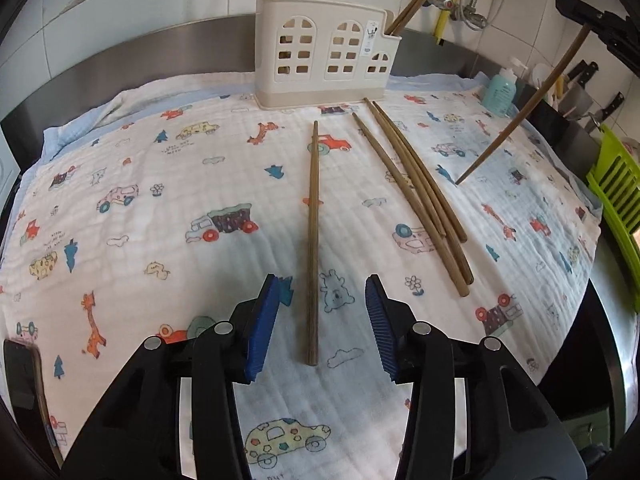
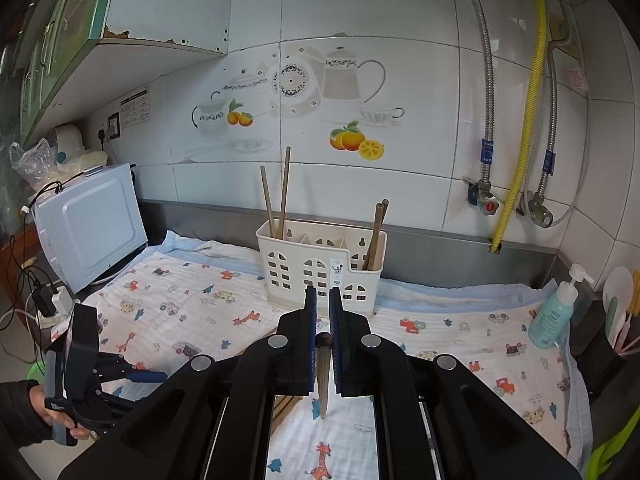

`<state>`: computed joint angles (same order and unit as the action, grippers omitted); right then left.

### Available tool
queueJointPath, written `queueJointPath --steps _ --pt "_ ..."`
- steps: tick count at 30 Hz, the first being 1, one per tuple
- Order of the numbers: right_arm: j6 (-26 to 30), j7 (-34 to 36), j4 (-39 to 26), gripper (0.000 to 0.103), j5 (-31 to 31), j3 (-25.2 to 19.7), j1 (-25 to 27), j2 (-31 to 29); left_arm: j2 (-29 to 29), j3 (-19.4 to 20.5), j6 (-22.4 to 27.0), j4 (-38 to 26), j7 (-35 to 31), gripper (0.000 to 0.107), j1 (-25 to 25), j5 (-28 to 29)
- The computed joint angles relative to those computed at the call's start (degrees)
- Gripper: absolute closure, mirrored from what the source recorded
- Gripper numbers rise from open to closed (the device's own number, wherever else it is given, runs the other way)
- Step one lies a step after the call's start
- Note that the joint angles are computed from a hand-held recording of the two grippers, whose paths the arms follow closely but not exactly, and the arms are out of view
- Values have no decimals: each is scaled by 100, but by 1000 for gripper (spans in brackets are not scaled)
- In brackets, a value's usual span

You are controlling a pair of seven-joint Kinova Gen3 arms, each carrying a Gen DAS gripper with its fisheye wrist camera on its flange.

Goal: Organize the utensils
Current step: 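Carry the right tool's chopstick toward the white holder while the left tool carries its own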

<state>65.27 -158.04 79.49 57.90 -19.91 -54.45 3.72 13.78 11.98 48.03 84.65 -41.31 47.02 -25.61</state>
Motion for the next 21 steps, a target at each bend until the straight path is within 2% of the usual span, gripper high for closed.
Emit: queueJointPath --steps 1,2,5,9,12,14,16,21 --pt "3 -5 -1 97 4 -1 -2 1 9 1 -6 2 -6 65 -5 8" --pt "4 3 -4 97 2 -2 -4 2 31 -2 8 -2 -10 79 -9 18" --pt "0 23 -4 97 1 8 1 6 72 4 16 -5 -90 87 -48 124" --pt "-12 -20 16 97 21 7 -3 6 154 11 110 -57 -170 88 -36 188" --pt "-14 -6 11 97 11 6 0 2 255 -67 337 -182 -45 90 200 -104" --pt "2 0 5 97 15 2 -4 4 333 -111 577 -336 7 102 294 -212" --pt "-4 -7 7 97 15 3 -4 2 307 -120 562 -364 -5 102 205 -103" --pt "-1 -30 6 97 28 0 -13 6 200 -195 490 -446 204 102 288 -421"
